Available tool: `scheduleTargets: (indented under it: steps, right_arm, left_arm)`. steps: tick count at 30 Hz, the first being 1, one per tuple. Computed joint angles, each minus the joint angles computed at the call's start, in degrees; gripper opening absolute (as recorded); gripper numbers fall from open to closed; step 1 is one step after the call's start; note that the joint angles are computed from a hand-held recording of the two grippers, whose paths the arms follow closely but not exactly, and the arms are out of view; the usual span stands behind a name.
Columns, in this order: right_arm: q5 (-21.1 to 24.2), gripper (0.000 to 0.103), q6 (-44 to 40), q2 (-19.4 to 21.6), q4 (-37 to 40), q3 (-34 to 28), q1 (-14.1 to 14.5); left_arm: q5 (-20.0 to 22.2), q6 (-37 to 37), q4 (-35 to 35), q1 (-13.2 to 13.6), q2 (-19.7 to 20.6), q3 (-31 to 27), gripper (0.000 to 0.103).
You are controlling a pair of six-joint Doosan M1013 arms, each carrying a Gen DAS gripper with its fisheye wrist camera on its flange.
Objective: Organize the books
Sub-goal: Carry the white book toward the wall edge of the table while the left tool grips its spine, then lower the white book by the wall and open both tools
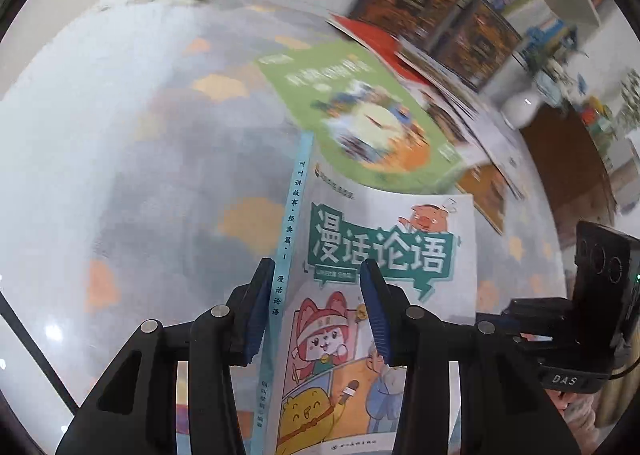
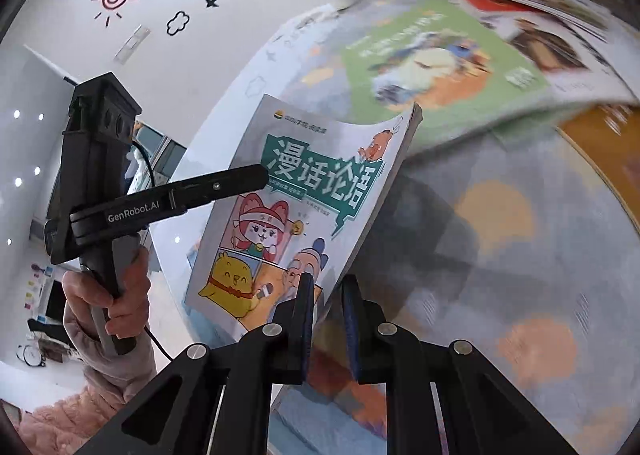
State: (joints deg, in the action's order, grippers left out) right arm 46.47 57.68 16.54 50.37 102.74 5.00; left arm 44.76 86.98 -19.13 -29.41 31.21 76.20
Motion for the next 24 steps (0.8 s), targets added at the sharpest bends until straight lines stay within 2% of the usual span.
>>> scheduleTargets:
  steps: [4,10,19,22,24]
  right_arm:
    - [1.5,0.015,0.9,2.8,-0.5,-3.5,1.5]
    - [0.2,0.015,1.9,5.4,-1.3,-6.5,3.0]
    - [1.1,0.015,3.4,7.2,-3.5,-8.3,3.2]
    - [2.0,0.016,4.1,7.9,-3.3,-8.4,2.8]
    - [2.7,0.017,3.4,7.4,-2.4,-7.6,2.5]
  left_arm:
    - [0.1,-3.0,3.1,1.7,0.8,-1.3,0.04]
    - [0.4,-7.0,7.5,3.0,2.6,-3.1,0.04]
    - [0.8,-10.1,11.9,4.2,4.3,-5.1,0.042]
    - [1.6,-10.7,13.1,4.1,4.6,-5.6,0.048]
    - [1.5,-14.0,17.1,3.6,4.4,-5.5,0.048]
